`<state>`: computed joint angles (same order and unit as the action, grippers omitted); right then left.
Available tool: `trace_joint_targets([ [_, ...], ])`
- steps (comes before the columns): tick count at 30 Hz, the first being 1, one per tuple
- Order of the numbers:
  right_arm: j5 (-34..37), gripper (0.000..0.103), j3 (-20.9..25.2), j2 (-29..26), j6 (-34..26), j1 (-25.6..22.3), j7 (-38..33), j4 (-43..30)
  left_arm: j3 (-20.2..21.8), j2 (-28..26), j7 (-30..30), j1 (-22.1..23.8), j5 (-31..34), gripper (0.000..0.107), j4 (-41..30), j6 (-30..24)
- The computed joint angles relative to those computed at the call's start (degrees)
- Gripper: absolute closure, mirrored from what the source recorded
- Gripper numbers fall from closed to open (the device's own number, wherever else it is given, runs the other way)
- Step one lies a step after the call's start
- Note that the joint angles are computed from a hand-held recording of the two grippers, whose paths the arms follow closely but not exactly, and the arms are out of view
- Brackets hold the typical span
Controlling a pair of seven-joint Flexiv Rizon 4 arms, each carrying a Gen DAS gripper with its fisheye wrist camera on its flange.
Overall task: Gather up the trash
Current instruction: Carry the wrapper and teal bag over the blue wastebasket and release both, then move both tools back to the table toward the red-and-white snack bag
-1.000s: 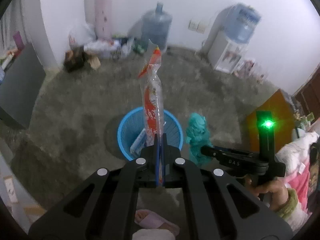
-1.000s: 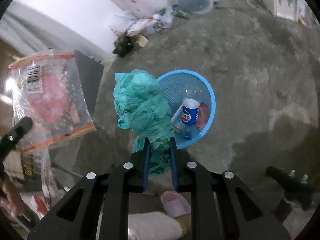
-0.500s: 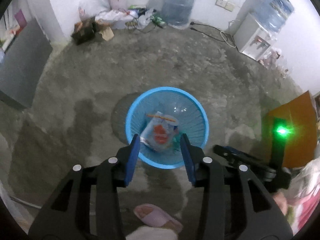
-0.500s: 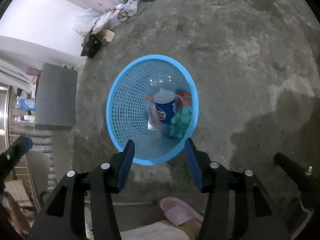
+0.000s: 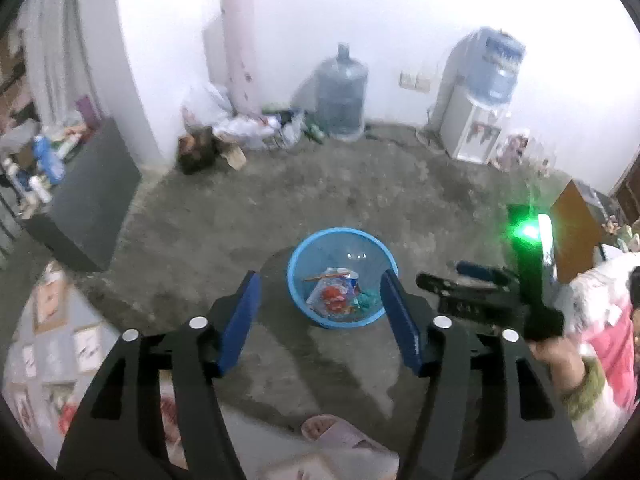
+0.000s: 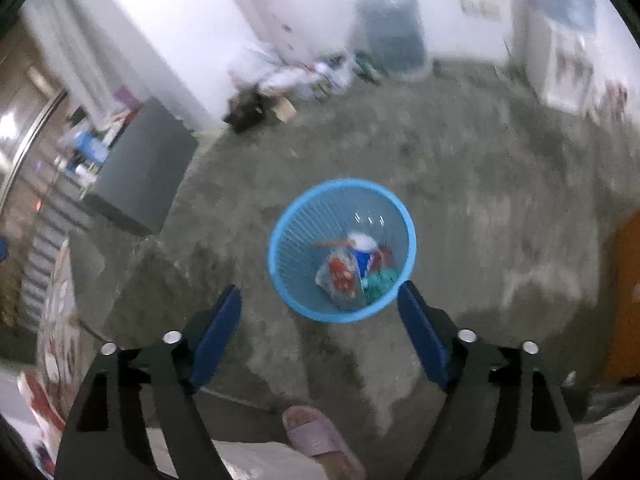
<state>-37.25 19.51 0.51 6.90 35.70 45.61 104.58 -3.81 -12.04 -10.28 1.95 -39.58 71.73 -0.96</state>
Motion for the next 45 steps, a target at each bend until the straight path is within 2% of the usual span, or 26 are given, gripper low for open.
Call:
trace_joint_targets([
  [4, -4.71, 0.011, -0.16, -5.15, -8.34, 3.59, -6.71, -9.62, 2.56, 0.52, 1.36, 5.58, -4.58, 0.042, -1.68, -1.96],
  [9, -9.85, 0.007, -2.46, -11.65, -15.93, 9.61, -16.40, -20.34, 5.06, -0.73, 0.42, 13.13, -9.66, 0.039, -4.26, 0.64],
  [11, -11.50, 0.007, -4.06, -15.51, -21.00, 12.90, -21.45, -26.20, 5.74, -2.32, -1.19, 16.58, -11.45, 0.039, -6.22, 3.00],
  [15, -16.05, 0.007, -7.80, -20.58, -23.31, 17.51, -30.26, -32.86, 5.26, -7.37, -7.17, 22.78, -11.85, 0.038, -12.97, 6.22],
  [17, -18.27, 0.007, -9.39, -22.14, -20.95, 18.69, -34.04, -34.52, 4.56, -10.45, -10.79, 25.56, -11.47, 0.038, -17.05, 7.40],
  [21, -19.64, 0.007, -10.95, -22.60, -11.90, 18.68, -39.06, -34.72, 2.47, -15.05, -16.36, 29.22, -10.37, 0.038, -22.50, 9.39],
  [24, -20.84, 0.007, -11.96, -22.94, -6.57, 18.79, -39.51, -34.50, 0.35, -17.61, -19.56, 31.19, -9.48, 0.038, -25.09, 8.96],
  [28, -22.54, 0.007, -13.22, -24.19, -1.75, 19.31, -40.30, -35.14, -2.49, -22.01, -23.26, 32.55, -7.48, 0.038, -30.83, 4.93],
  [36, -22.03, 0.007, -14.94, -26.75, 9.82, 18.91, -40.69, -36.54, -5.42, -24.43, -22.20, 31.38, -6.07, 0.038, -32.42, 3.07],
  [42, -21.14, 0.007, -16.47, -28.99, 18.32, 17.90, -42.91, -37.91, -6.56, -27.68, -21.69, 29.63, -4.49, 0.038, -36.99, 0.37],
  [45, -19.41, 0.015, -17.02, -29.83, 20.93, 17.44, -43.93, -38.51, -7.06, -29.76, -21.75, 28.80, -3.24, 0.038, -40.22, -1.77],
])
